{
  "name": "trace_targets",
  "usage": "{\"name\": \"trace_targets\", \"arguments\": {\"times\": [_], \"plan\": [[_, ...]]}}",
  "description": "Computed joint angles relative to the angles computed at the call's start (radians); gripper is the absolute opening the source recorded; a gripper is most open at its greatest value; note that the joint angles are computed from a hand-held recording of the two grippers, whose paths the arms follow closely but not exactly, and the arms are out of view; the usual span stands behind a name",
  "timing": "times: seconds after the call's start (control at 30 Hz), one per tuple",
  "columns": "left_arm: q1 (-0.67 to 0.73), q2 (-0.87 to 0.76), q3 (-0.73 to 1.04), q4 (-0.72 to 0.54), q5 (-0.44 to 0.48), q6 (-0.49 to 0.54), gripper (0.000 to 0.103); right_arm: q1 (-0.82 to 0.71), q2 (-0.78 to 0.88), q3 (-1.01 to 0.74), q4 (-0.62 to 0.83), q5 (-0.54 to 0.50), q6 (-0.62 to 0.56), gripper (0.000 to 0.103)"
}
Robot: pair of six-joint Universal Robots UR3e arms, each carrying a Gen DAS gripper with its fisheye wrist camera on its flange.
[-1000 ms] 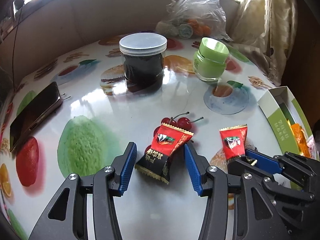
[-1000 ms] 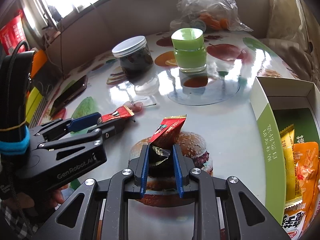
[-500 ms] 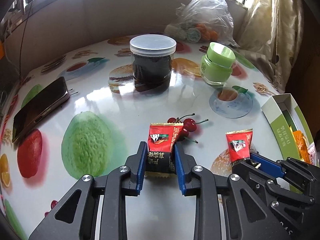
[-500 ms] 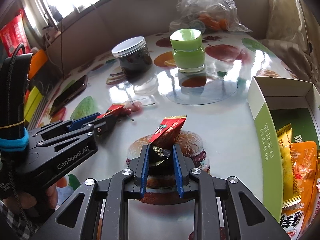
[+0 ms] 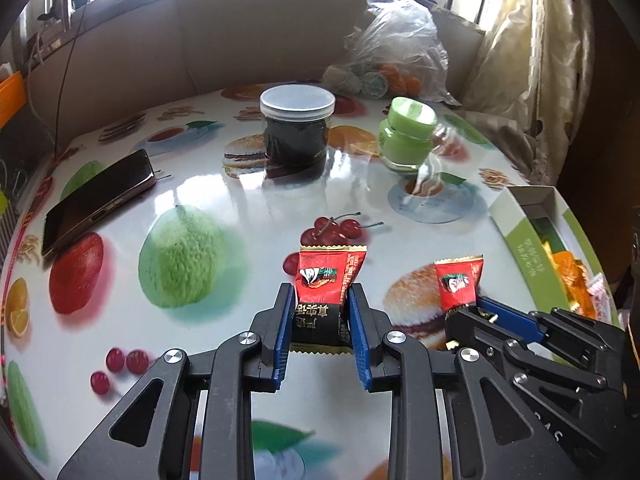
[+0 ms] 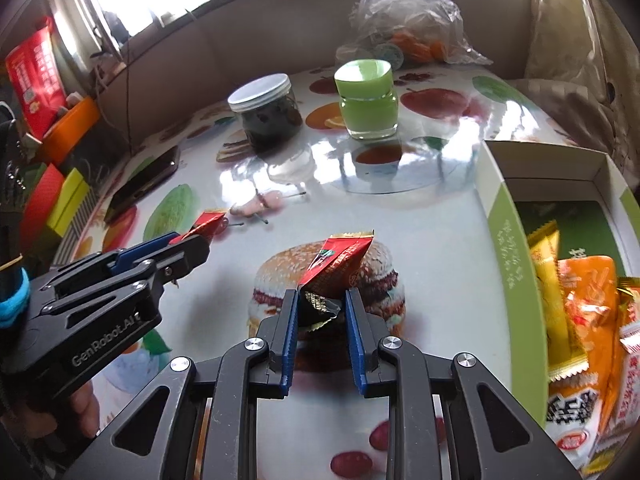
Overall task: Organize snacks
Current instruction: 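Carry both red wrapped candies over the box with both tools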
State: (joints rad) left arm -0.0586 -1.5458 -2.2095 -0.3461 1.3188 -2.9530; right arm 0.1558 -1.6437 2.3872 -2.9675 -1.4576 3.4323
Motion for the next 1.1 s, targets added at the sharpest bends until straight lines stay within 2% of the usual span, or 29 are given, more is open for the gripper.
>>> {"name": "trace_targets", "arguments": {"times": [0.47, 0.77, 0.93, 1.1], "plan": [[-0.011, 0.215, -0.090, -0.071, -0.001, -0.015, 0.028, -0.002, -0.271, 0.083, 0.134, -0.004, -0.006, 0.021], [-0.074, 0.285, -0.099, -0.087, 0.027, -0.038, 0.028, -0.063, -0.528, 0.144, 0.302, 0.023, -0.049, 0.021], [-0.129, 0.283, -0.085, -0.085, 0.046, -0.063, 0.028, -0.151, -0.719, 0.173, 0.459, 0.069, -0.101, 0.021], [-0.208, 0.262, -0.055, -0.074, 0.082, -0.102, 0.028, -0.328, -0.997, 0.175, 0.754, 0.169, -0.215, 0.021]]}}
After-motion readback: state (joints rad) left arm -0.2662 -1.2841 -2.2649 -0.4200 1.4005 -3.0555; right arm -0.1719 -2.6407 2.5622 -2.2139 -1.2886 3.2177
